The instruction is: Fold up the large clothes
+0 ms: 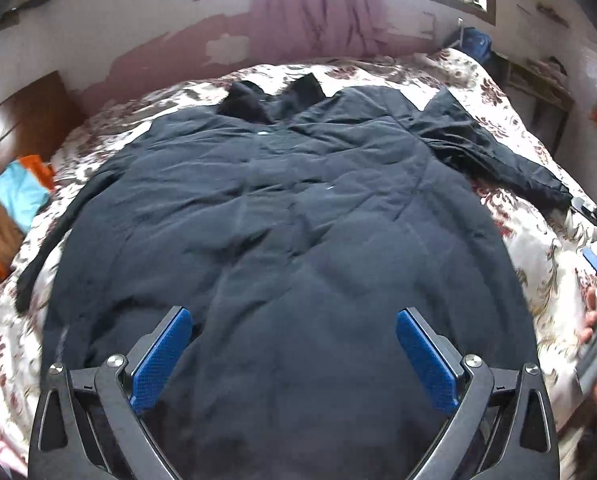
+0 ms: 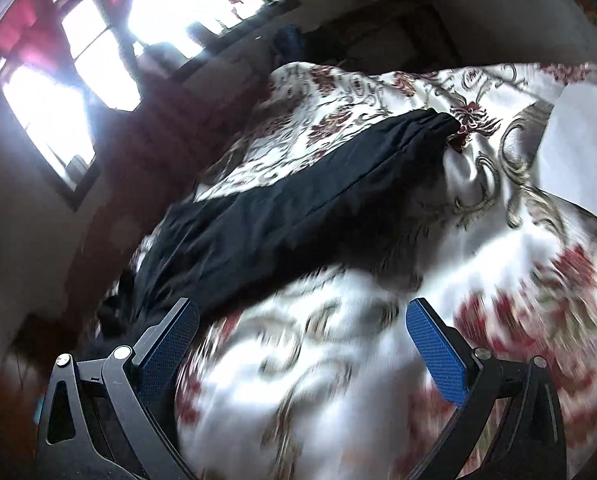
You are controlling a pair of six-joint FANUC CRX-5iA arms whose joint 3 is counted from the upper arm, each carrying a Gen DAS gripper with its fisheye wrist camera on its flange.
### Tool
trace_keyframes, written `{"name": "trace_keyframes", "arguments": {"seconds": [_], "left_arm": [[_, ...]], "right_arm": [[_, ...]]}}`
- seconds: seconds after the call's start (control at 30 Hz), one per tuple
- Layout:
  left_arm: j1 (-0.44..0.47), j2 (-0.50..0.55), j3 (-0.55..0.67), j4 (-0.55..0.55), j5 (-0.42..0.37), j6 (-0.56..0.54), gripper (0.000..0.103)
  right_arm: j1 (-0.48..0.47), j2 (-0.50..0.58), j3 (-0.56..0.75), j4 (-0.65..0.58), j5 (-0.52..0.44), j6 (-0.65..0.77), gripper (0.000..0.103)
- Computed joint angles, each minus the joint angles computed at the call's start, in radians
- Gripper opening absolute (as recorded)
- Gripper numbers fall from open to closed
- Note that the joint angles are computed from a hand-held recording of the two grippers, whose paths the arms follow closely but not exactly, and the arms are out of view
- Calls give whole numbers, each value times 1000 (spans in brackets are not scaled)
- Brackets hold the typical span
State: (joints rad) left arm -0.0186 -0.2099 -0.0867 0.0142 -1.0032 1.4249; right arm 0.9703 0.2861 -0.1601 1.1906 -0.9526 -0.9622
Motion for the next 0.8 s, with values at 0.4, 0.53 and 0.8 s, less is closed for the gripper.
{"name": "trace_keyframes", "arguments": {"seconds": [0.4,0.53,0.8], "left_arm": [[-143,364,334,30,-8,89,103],[-174,469,446,34,-25,136,103],[-219,650,651,-8,-93,215,103]], "right_arm": [[-207,5,-74,82,199,-237,102],[-276,-6,-98,154,280,-267,102],[-379,-33,-200,337,407,-577,86]]}}
